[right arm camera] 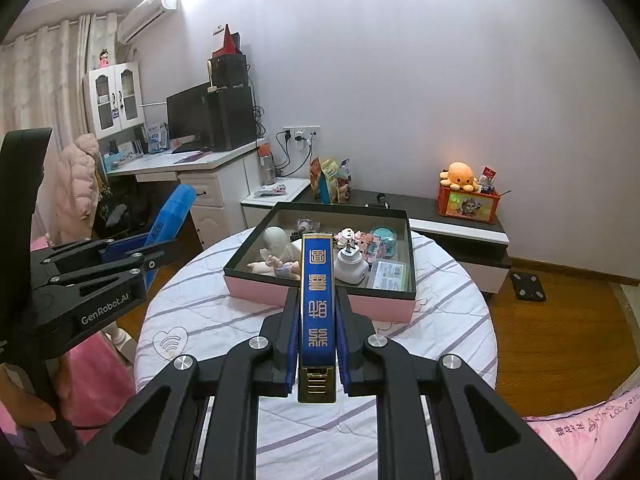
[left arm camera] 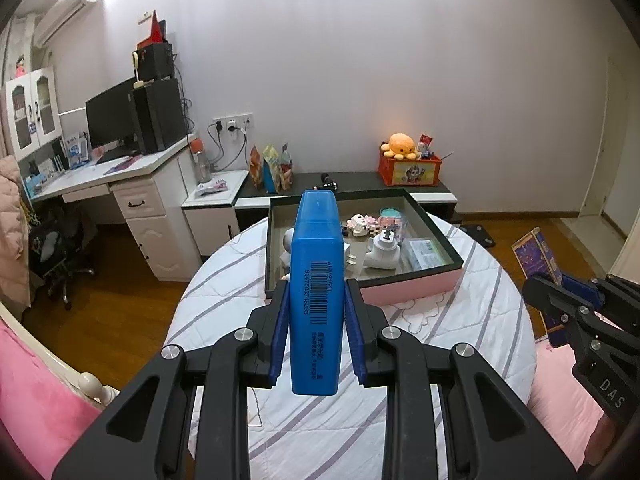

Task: Organize rigid objects
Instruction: 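Lift the blue case and blue-and-gold box and carry both over the tray, then release the blue case with the left tool while the right tool releases the box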

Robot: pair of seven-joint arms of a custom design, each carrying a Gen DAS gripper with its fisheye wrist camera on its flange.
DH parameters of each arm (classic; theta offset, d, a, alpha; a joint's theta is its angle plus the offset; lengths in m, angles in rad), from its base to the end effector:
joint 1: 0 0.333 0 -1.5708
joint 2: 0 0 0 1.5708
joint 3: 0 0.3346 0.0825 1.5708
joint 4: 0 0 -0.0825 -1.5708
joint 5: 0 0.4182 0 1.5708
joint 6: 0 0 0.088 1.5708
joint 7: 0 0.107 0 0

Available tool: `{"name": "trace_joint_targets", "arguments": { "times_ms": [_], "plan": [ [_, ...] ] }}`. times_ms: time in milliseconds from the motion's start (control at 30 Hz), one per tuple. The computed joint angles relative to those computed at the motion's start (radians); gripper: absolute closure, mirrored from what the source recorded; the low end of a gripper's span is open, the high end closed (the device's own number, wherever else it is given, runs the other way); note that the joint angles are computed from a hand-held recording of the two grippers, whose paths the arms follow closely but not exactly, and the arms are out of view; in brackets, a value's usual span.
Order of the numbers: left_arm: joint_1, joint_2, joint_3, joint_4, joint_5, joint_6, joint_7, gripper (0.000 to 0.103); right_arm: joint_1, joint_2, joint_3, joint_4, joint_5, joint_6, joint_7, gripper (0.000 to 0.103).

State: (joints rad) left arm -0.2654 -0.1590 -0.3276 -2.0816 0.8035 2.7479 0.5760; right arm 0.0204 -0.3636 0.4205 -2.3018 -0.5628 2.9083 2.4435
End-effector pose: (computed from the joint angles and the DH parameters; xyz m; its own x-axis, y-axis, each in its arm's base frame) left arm 0.4637 -0.3602 0.5836 -0.2269 -0.9736 -0.0248 -0.5407 0.1471 -0.8282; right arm 0.4479 0.2740 0.5826 0.1372 -0.9889 -0.0579 -0.5350 -0.0247 -0.8445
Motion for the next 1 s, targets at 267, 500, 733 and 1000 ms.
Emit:
{"name": "trace_joint_targets", "arguments": {
  "times_ms": [267, 500, 733, 1000],
  "plan": [
    [-0.005, 0.045, 0.012, 0.038, -0.018, 0.003, 0.026, 0.077, 0.005, 0.043, -0.018, 0.028, -0.007, -0.002, -0.004, 0.088],
    [-0.022, 0.17, 0.044, 0.165, -0.038, -0.015, 0.09, 0.077, 0.035, 0.17, -0.077, 0.135, -0.055, -0.021, -0.005, 0.088],
    [-0.072, 0.397, 0.086, 0.427, -0.161, -0.111, 0.289, 0.077, 0.117, 0.396, -0.184, 0.327, 0.069, -0.067, -0.156, 0.087],
    [-0.111, 0.561, 0.132, 0.625, -0.275, -0.202, 0.406, 0.076, 0.188, 0.546, -0.277, 0.473, 0.168, -0.129, -0.27, 0.087]
  ]
}}
